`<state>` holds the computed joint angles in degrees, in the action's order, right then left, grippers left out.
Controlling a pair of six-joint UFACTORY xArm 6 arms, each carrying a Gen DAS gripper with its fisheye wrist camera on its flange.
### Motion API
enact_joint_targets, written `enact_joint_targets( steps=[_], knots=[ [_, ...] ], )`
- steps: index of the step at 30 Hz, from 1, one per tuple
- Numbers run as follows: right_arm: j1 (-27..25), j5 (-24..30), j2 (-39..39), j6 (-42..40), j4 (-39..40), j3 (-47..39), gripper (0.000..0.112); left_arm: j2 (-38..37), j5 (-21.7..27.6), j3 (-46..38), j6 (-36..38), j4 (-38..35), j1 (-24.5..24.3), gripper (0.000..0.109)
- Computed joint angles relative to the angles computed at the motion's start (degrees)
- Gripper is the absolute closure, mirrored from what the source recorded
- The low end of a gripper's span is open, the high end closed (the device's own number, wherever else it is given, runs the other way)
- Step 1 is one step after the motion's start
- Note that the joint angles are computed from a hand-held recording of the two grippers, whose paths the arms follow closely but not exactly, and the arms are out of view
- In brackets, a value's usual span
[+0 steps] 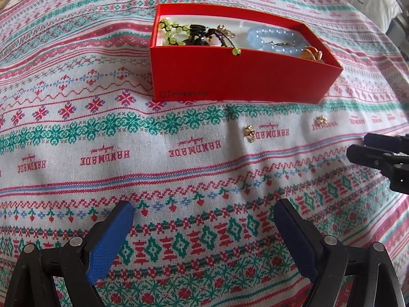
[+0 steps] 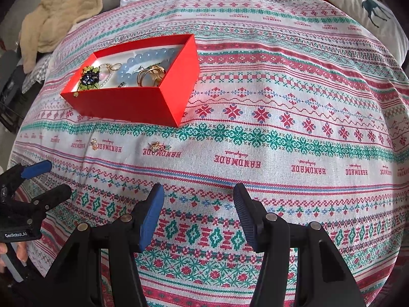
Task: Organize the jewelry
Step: 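Withdraw both open tools from the box over the remaining gold earrings, then lower both open tools toward the two small gold earrings on the cover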
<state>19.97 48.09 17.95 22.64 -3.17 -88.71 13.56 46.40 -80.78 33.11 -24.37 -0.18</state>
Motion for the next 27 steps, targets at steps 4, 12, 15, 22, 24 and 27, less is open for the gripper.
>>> enact_joint_targets(
  steps=[4, 12, 15, 22, 24, 27],
  knots=[
    [0.5, 0.5, 0.4, -0.7, -0.8, -0.4, 0.053, 0.1, -0.8, 0.0, 1.7, -1.4, -0.5, 0.016],
    [1.1, 0.3, 0.0, -1.9, -2.1, 0.0, 0.053, 1.0, -0.7, -1.3, 2.1, -2.6, -1.9, 0.017],
    [1.1, 0.0, -0.5, -1.9, -2.2, 0.9, 0.053, 1.3, -1.6, -1.4, 3.2, -4.2, -2.8, 0.017],
    [1.0, -0.6, -1.3, -1.7, -2.7, 2.3, 0.053, 1.0, -0.3, -0.8, 8.9, -8.0, -3.5, 0.031],
    [0.9, -0.8, -1.6, -1.7, -2.8, 2.7, 0.053, 1.1, -0.3, -0.9, 9.2, -7.6, -3.9, 0.033],
    [0.7, -1.1, -2.2, -1.8, -2.7, 3.4, 0.053, 1.6, -0.5, -1.1, 9.9, -6.7, -4.1, 0.037]
  ],
)
